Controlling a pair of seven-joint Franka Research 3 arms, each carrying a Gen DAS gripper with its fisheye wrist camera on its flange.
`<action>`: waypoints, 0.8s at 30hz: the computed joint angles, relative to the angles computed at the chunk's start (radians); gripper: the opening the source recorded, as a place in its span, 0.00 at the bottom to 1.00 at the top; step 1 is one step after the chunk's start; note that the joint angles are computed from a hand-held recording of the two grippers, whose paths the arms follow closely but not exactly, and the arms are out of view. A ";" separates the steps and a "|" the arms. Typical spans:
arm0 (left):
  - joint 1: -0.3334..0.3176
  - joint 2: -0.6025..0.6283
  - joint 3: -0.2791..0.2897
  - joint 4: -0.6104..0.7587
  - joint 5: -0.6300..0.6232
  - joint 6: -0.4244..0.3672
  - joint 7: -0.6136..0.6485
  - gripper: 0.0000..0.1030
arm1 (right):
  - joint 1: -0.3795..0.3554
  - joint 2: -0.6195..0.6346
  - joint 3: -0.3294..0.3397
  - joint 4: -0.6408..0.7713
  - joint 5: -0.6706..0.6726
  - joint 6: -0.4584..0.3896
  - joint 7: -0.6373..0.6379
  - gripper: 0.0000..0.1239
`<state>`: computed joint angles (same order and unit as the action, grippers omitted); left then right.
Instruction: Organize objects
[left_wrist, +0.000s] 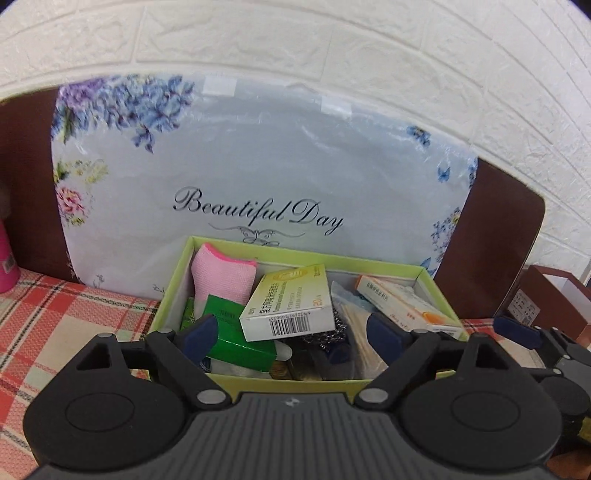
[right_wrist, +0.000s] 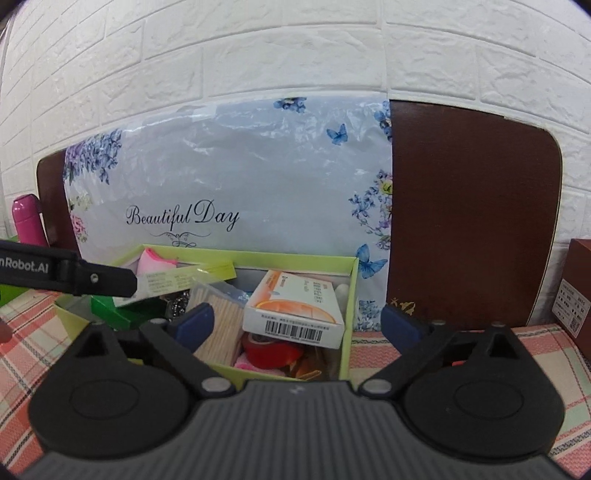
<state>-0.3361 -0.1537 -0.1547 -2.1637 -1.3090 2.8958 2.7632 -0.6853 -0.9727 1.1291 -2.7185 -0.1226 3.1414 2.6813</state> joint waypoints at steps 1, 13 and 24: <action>0.001 -0.021 0.000 -0.015 0.001 0.003 -0.004 0.89 | 0.028 -0.013 -0.017 -0.006 0.001 -0.020 -0.003 0.83; 0.001 -0.361 0.006 -0.345 0.399 -0.013 -0.358 0.98 | 0.435 -0.166 -0.176 -0.049 -0.050 -0.390 0.083 0.83; 0.011 -0.507 -0.008 -0.506 0.623 0.013 -0.572 0.98 | 0.654 -0.112 -0.202 -0.033 -0.096 -0.607 0.206 0.83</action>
<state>-0.3250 -0.6609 -0.1625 -2.6694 -0.6858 2.9093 2.1916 -0.0317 -1.0845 0.9274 -2.7512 -0.2182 2.5343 2.8872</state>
